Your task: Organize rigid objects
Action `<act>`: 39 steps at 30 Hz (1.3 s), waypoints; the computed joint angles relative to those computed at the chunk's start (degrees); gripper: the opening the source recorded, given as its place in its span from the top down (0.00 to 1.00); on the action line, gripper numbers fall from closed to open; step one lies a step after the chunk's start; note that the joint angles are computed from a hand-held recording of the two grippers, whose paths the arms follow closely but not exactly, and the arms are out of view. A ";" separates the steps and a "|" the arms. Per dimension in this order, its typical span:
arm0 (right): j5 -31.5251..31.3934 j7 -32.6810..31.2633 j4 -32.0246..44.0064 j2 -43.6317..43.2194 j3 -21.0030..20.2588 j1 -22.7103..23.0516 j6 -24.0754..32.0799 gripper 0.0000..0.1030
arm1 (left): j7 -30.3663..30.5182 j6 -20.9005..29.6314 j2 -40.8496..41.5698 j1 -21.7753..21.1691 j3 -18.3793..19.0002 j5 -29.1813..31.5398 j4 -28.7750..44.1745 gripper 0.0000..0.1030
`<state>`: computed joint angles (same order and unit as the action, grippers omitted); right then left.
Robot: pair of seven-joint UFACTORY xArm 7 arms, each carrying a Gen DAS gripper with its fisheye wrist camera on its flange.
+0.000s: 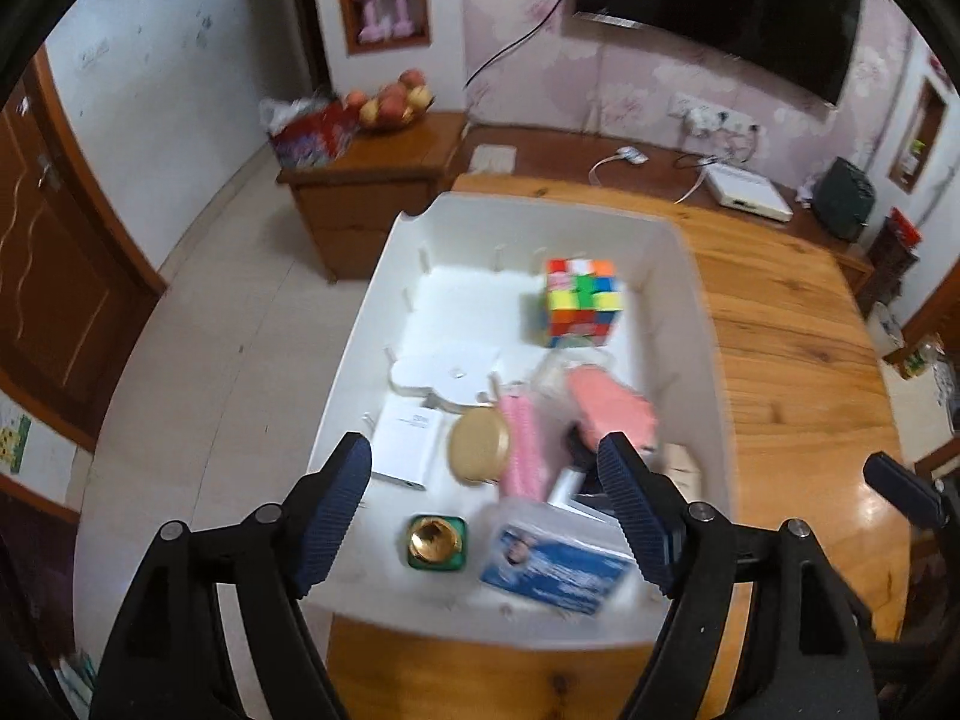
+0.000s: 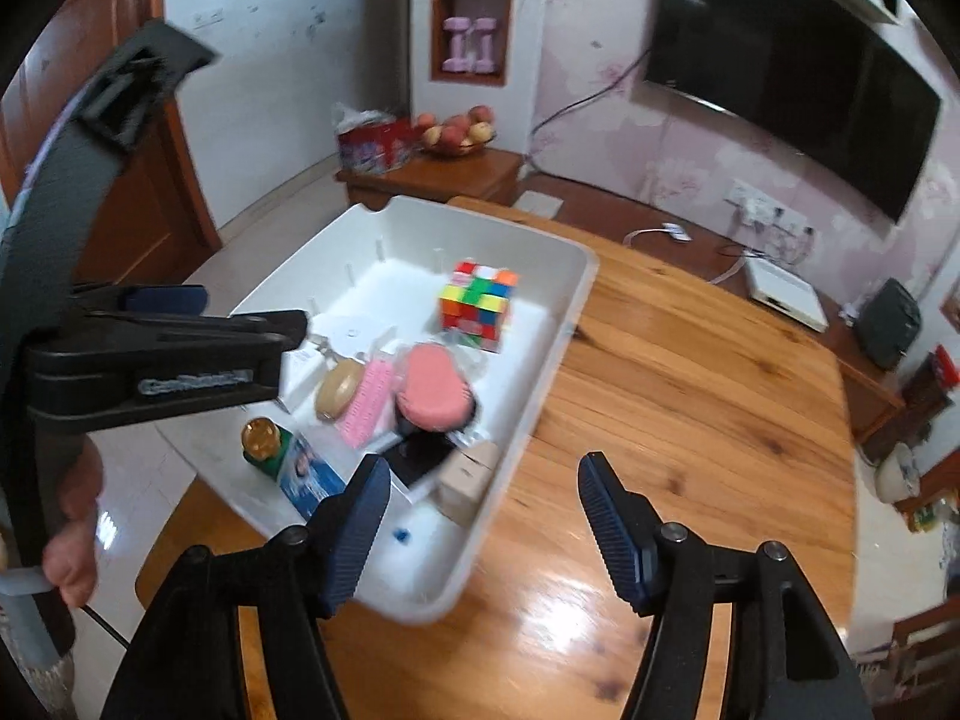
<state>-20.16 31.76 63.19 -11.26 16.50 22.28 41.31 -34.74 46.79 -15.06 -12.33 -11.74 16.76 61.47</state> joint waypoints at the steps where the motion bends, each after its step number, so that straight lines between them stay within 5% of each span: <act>1: 0.00 0.53 -0.98 -1.78 -0.09 -0.10 0.77 0.36 | -0.48 0.21 -0.81 -0.22 -0.51 0.41 -0.20 0.21; 7: 2.08 5.44 -7.49 -14.48 0.69 -2.76 5.22 0.23 | -1.91 1.59 -6.17 -2.63 -3.09 -1.78 -1.65 0.18; 18: 9.02 7.46 -15.70 -30.29 1.53 -6.32 8.59 0.23 | -6.50 3.47 -9.91 -5.25 -7.40 -4.21 -1.97 0.18; 39: 6.77 9.54 -17.05 -33.08 4.97 -10.78 7.88 0.22 | -11.99 6.69 -7.48 -7.76 -9.41 -0.09 -0.69 0.15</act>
<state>-13.39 41.30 46.14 -44.33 21.47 11.50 49.19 -46.73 53.48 -22.55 -20.09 -21.15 16.67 60.78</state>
